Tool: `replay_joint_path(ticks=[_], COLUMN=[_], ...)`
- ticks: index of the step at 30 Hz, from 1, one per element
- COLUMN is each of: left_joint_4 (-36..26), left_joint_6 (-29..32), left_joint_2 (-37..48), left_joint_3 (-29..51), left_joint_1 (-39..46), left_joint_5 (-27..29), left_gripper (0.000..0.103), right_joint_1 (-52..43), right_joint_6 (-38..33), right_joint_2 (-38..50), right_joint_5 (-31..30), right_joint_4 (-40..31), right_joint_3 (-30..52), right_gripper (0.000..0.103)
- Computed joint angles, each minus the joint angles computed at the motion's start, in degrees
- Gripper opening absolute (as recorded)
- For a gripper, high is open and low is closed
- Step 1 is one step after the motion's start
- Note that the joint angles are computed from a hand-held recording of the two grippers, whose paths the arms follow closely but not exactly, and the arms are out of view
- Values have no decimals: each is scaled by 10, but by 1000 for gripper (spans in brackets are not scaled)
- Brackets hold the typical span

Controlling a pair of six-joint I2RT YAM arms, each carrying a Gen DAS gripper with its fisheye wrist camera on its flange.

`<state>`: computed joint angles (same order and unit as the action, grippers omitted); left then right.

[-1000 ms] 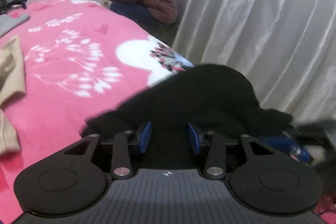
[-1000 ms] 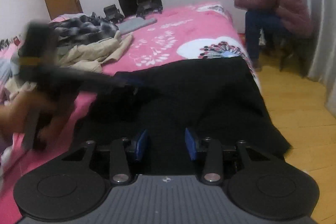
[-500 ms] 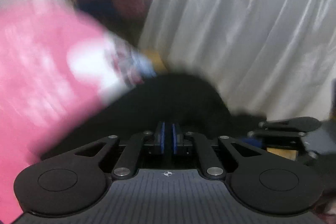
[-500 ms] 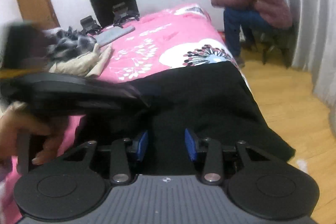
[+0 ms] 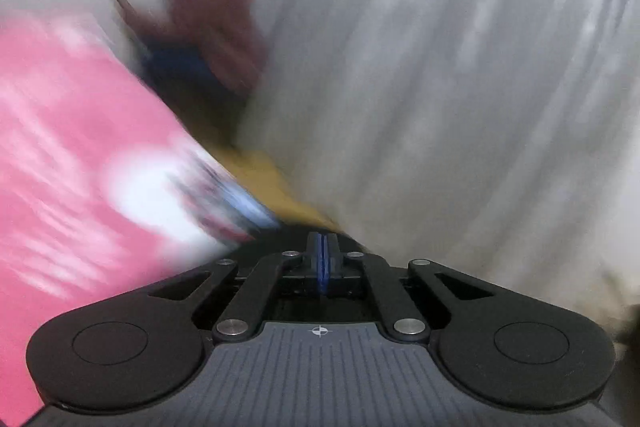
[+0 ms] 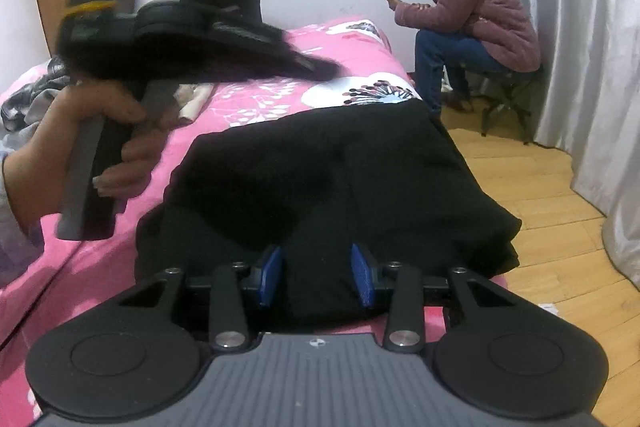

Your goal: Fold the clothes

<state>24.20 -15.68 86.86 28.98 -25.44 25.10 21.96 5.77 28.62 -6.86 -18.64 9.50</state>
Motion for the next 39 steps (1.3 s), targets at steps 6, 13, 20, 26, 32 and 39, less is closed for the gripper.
replay_joint_path(ticks=[6,13,20,26,32,39], left_joint_4=[-80,-135,-112,-249,-338,-189], left_joint_6=[-38,-24,-7,-32,-84,-134], left_joint_2=[162,95,-187,-339,-512,-341], left_joint_3=[138,163,-56,-140,-165,-180], left_joint_1=[60,76,-25,-130,-190,-211], left_joint_5=[124,-136,-133,-239,-307,-318], left_gripper=[4,0,0,2,1,4], right_joint_1=[-14,-48,-153,-288,-432,-150], right_joint_6=[1,-21,-96,-36,-66,-157], right_joint_2=[-39,-118,32,281,134,72], right_joint_5=[-15,-52,-113,-100,-228,-110], right_joint_4=[-7,-108,39,167,61,0], right_joint_3=[-16,14,51,75,69,47], right_gripper=[41,42,42,39,36,38])
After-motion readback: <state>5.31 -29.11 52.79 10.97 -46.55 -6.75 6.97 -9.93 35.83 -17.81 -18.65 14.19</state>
